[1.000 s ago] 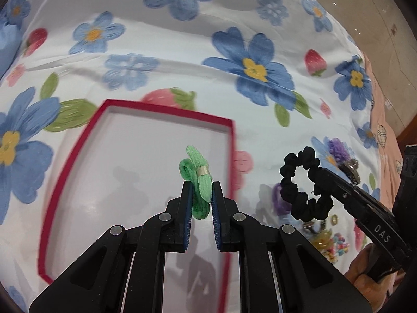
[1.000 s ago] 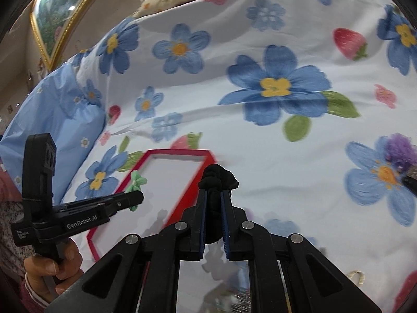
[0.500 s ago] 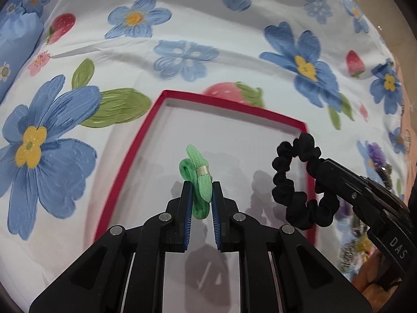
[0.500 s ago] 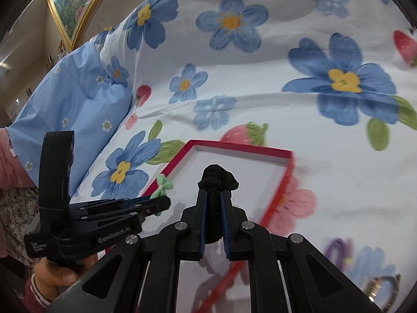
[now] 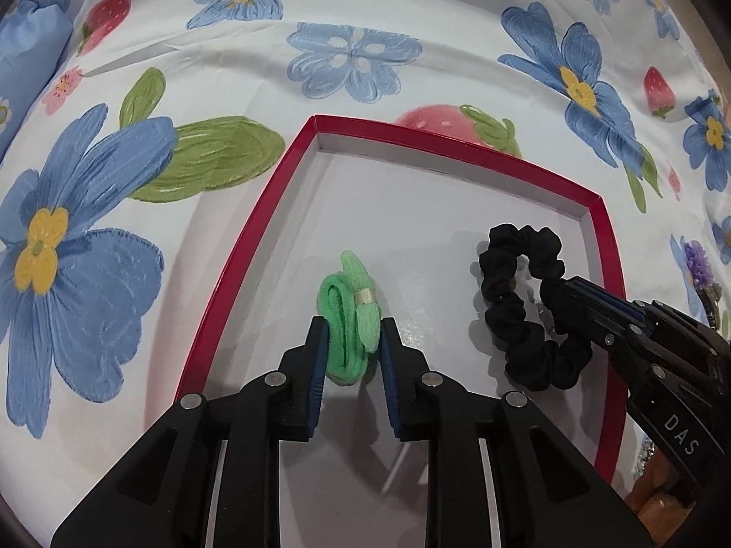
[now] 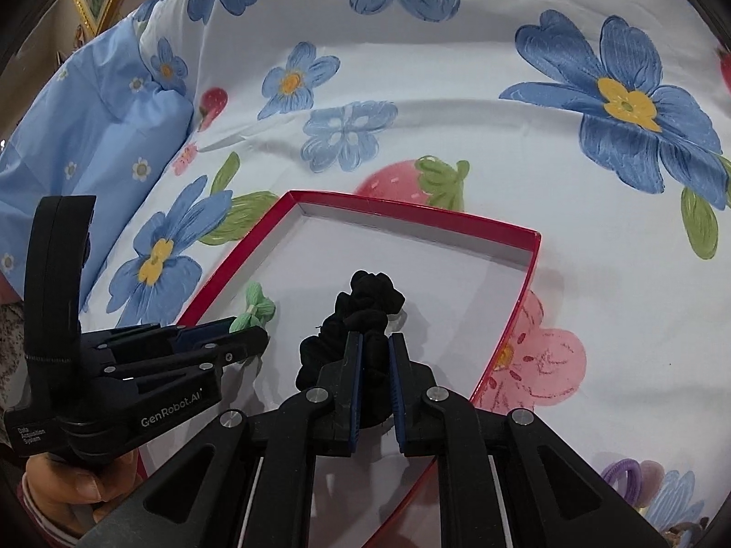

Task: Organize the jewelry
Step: 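Carry both items into the red tray and open both tools to release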

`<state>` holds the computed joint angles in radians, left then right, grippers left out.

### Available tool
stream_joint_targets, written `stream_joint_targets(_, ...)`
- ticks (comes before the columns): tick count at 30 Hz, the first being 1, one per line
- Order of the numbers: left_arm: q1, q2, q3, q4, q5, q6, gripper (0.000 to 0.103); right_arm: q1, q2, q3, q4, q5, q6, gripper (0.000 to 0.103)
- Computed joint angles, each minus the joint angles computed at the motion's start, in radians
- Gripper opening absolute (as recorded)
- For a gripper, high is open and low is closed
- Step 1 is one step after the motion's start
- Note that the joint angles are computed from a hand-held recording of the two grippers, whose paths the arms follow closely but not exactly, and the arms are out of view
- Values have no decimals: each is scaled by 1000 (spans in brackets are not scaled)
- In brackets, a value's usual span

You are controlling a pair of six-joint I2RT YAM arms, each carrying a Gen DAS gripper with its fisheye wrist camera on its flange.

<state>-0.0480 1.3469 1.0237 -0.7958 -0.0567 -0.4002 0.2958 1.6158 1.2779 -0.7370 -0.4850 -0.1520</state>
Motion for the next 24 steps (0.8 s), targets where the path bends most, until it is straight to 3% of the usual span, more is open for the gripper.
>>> stream_joint_targets(6,-5,-2,2,-5,-10,-5,37,-8,7,11,-10,-5,-2,20)
stream_joint_targets(8,-4,-10,1,-6,-13,-11,40,-13,3,14,-12,-20,2,37)
stream_joint_targets(9,-2,-20,0,-11,-14,-13,41,-16,-5,12,-9,-20,5,40)
stream_joint_targets(12,1,-49,2,-26,-19,-22,51,-29,-19,16,-10,-39,20,40)
stream_joint_targets(19,-30,-153,-3,-65,-29,-81,61,-111,-108,-4,-53,-120,2,40)
stream_joint_targets(24,-81,-246,-11,-107,-38,-139,71,-201,-173,-25,-104,-172,-32,54)
